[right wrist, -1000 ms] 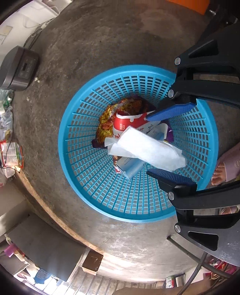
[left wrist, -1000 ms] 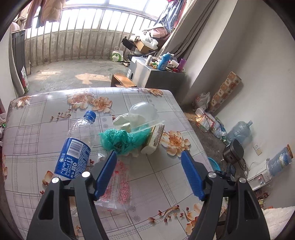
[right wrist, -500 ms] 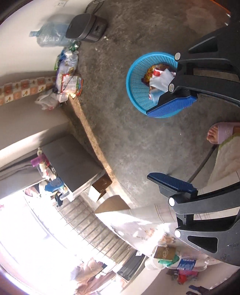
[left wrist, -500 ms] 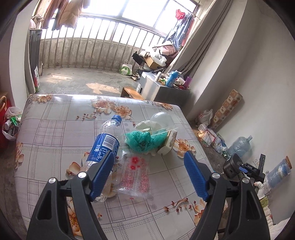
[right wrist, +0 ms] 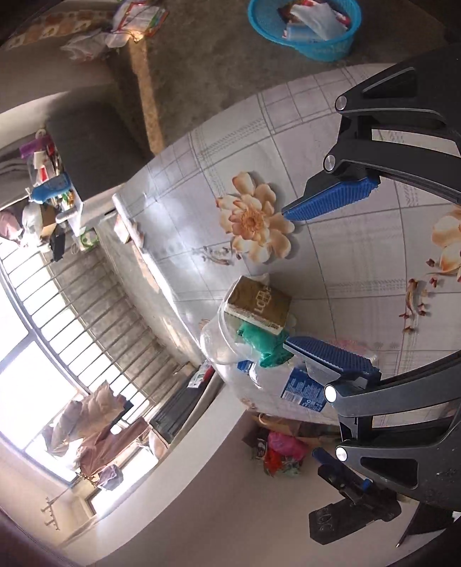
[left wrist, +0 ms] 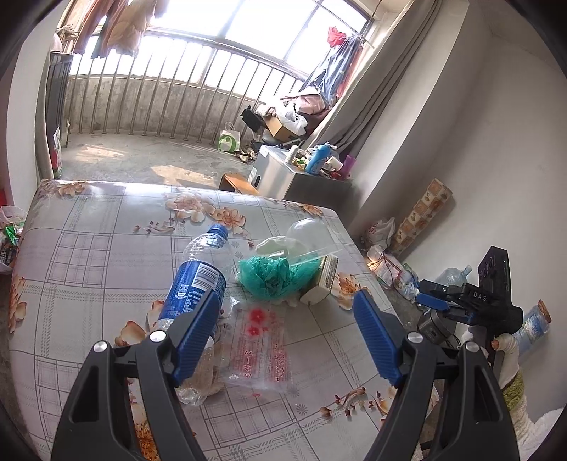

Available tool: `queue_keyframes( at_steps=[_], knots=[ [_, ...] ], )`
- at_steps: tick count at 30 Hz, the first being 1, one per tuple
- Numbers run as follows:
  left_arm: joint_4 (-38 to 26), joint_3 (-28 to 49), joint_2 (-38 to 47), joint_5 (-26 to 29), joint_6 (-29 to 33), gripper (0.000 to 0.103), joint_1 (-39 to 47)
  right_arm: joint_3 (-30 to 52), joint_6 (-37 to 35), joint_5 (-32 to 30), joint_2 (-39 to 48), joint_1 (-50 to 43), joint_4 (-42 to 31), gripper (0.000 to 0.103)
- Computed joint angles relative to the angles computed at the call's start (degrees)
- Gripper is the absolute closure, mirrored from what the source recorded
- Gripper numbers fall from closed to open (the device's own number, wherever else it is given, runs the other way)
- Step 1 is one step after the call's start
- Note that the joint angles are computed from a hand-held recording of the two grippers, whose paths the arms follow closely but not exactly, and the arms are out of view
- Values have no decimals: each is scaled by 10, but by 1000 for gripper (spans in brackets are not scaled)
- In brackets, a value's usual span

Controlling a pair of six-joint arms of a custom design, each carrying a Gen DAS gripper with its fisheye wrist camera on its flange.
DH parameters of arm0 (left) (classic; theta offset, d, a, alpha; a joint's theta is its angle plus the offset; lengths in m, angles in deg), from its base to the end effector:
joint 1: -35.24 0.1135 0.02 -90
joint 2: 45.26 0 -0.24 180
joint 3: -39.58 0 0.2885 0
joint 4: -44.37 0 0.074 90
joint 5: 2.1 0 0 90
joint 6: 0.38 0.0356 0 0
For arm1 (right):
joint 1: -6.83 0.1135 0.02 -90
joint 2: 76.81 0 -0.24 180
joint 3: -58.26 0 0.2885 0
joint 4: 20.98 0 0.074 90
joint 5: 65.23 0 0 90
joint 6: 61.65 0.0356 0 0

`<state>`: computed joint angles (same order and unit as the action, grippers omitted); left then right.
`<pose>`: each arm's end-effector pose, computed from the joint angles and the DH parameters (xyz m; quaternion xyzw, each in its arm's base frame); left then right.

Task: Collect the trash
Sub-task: 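Grasp the brown tissue pack with the right tool while the left tool grasps the green plastic bag, then carry the tissue pack and green bag over the wastebasket with both tools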

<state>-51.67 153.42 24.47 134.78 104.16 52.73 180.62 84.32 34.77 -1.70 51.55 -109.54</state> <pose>0.2030 0.0367 0.4620 0.1074 0.8704 -0.2789 0.3914 0.1721 0.1617 0.4853 0.1247 0.8997 0.2655 0.3232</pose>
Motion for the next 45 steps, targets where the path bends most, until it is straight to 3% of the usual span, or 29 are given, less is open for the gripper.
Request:
queue_keyframes(
  at_steps=[5,8,16,25,29,33,38,39,40,45],
  knots=[
    [92,-20,17,-64,-35,29,-97,48,3,-75,103,-28,54,38],
    [120,-7,48,-120,-19,33,-154,60,15,-115,134,-50,69,38],
    [82,80,181,-222,65,33,-253,120,10,-197,208,-79,58,37],
    [12,171,299,-247,49,33,-267,52,13,-265,178,-108,107,37],
    [12,161,294,-256,47,34,-274,2,22,-288,137,-120,133,48],
    [17,147,282,-267,54,51,-280,-49,45,-300,94,-123,170,62],
    [11,145,272,-261,62,57,-281,-59,56,-291,79,-116,171,70],
    [10,142,267,-260,64,63,-281,-60,62,-287,77,-114,171,71],
    [9,141,263,-261,65,79,-281,-62,66,-283,74,-113,170,72],
    [-12,152,252,-232,71,82,-272,-62,81,-272,70,-107,164,74]
  ],
)
